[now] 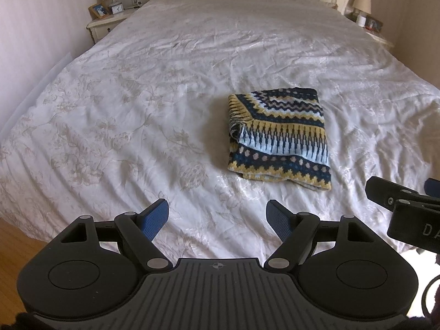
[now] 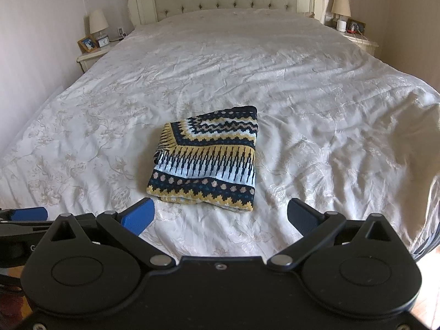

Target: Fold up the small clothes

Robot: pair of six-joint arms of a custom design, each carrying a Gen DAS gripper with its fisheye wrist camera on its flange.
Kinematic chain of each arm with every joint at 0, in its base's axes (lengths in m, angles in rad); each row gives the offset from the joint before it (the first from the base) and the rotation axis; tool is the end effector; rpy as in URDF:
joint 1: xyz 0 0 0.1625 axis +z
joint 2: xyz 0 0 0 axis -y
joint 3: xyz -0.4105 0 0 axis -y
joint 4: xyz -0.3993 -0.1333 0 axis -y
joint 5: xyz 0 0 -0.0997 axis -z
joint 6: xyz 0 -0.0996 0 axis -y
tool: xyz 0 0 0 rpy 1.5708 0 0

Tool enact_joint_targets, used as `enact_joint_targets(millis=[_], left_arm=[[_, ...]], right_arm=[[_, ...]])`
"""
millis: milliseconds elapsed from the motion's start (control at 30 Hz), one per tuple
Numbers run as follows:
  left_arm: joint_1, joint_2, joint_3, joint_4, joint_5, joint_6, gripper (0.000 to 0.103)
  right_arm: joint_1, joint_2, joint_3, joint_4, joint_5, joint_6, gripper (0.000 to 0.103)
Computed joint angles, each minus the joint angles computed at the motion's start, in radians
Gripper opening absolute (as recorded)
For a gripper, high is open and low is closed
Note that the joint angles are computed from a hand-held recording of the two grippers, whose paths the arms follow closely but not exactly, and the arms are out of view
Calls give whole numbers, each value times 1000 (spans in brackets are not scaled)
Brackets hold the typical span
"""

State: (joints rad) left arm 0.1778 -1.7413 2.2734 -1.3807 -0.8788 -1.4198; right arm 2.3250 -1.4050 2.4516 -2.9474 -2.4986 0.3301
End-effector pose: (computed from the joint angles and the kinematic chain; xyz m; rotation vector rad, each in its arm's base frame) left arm -0.2590 -0.2466 0.2410 0.2758 2.2514 -0.6604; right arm 0.3001 -0.2412 0.1975 0.3018 -2.3277 0.9375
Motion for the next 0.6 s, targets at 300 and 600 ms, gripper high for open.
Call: enact_joint_targets(millis=[300,600], left_arm=[[9,12,4,-32,0,31,78],[35,2,5,-35,1,48,78]], right_arm=[[-2,-3,0,5,-7,11,102],[-10,12,-8,8,0,27,102]])
